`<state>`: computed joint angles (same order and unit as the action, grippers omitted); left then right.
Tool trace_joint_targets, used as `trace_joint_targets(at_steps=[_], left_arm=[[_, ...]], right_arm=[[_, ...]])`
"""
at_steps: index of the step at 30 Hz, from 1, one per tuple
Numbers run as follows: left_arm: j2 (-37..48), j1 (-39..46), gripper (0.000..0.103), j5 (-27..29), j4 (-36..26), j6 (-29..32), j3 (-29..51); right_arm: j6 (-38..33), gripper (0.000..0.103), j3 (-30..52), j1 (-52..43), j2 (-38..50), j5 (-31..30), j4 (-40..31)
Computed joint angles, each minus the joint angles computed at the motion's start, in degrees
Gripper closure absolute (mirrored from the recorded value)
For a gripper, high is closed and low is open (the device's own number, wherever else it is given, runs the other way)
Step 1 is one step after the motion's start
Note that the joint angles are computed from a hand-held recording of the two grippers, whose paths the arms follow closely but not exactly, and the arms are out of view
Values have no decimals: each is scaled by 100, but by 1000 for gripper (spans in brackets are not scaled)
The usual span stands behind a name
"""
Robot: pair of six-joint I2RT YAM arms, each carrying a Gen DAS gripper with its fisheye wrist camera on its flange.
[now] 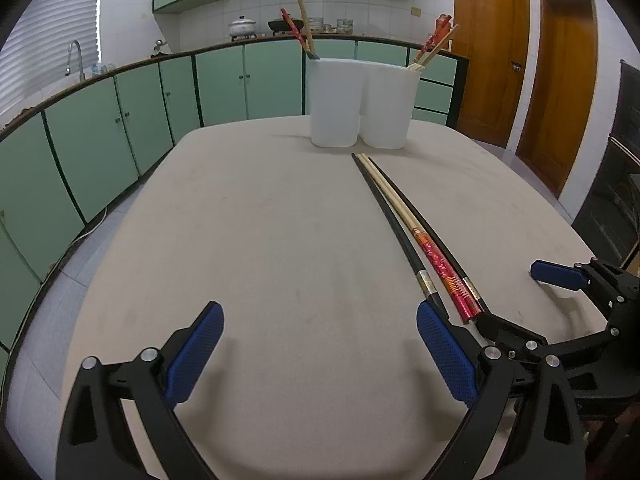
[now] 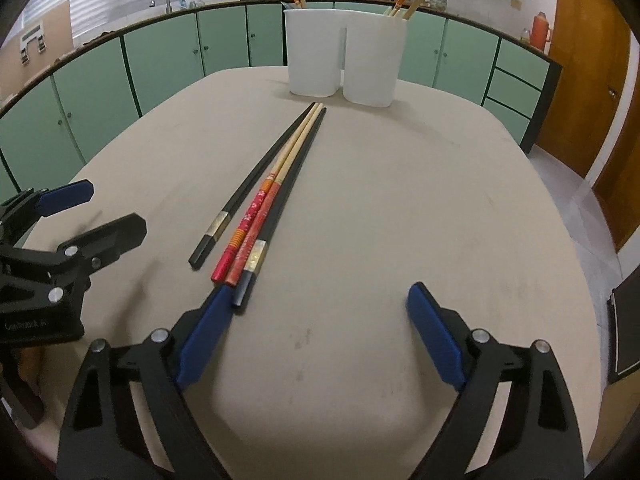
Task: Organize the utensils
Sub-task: 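Withdraw both open tools back over the remaining chopsticks, then close the right tool on a black chopstick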
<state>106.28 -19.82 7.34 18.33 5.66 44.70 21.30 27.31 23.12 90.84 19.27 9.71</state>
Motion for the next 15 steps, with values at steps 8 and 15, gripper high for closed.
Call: trace_joint_targets(at_steps=[8, 15], left_arm=[[51, -8, 8, -11, 5, 9, 40], [47, -37, 8, -25, 34, -8, 21]], right_arm=[[104, 34, -248, -420, -366, 13, -91], [36, 60, -386, -206, -314, -71, 318]])
